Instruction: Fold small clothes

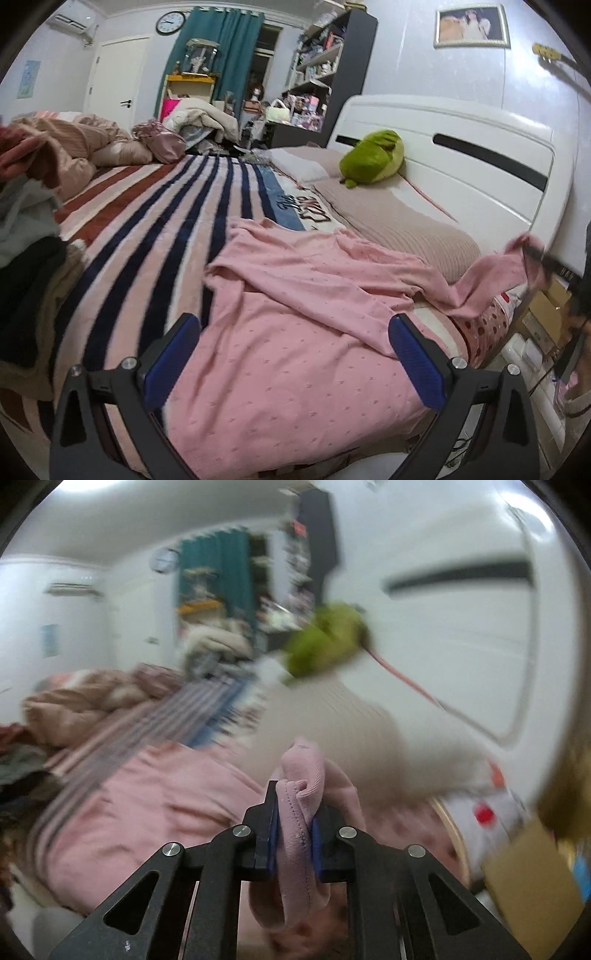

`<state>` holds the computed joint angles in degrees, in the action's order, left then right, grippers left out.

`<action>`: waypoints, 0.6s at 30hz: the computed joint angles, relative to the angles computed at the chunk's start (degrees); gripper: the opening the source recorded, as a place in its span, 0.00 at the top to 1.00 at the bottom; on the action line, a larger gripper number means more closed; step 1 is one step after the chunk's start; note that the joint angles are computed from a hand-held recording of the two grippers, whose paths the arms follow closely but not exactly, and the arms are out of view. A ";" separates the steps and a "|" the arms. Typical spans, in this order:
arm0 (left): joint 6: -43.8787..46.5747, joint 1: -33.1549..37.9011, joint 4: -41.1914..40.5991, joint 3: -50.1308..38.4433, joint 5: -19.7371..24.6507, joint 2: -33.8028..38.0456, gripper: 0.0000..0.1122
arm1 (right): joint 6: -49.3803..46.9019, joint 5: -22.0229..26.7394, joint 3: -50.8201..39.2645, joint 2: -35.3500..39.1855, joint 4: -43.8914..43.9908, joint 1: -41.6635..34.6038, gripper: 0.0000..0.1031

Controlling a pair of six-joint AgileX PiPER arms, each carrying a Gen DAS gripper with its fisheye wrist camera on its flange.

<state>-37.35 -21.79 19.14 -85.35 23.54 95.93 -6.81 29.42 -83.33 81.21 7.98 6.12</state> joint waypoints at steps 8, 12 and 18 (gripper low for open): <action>2.98 5.40 -2.73 13.51 -5.33 -10.04 0.10 | -6.93 7.83 -18.88 14.79 6.85 19.02 0.92; 0.65 7.83 -1.40 16.74 -5.50 -12.42 0.10 | -8.74 15.15 -28.13 27.28 12.15 23.75 0.92; 5.80 9.44 -7.05 15.89 -5.22 -10.58 0.10 | -8.25 29.86 -37.93 40.82 15.63 25.39 0.79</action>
<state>-31.55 -12.35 12.09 -69.46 18.32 85.35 -15.06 59.28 -121.26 122.03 23.61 31.50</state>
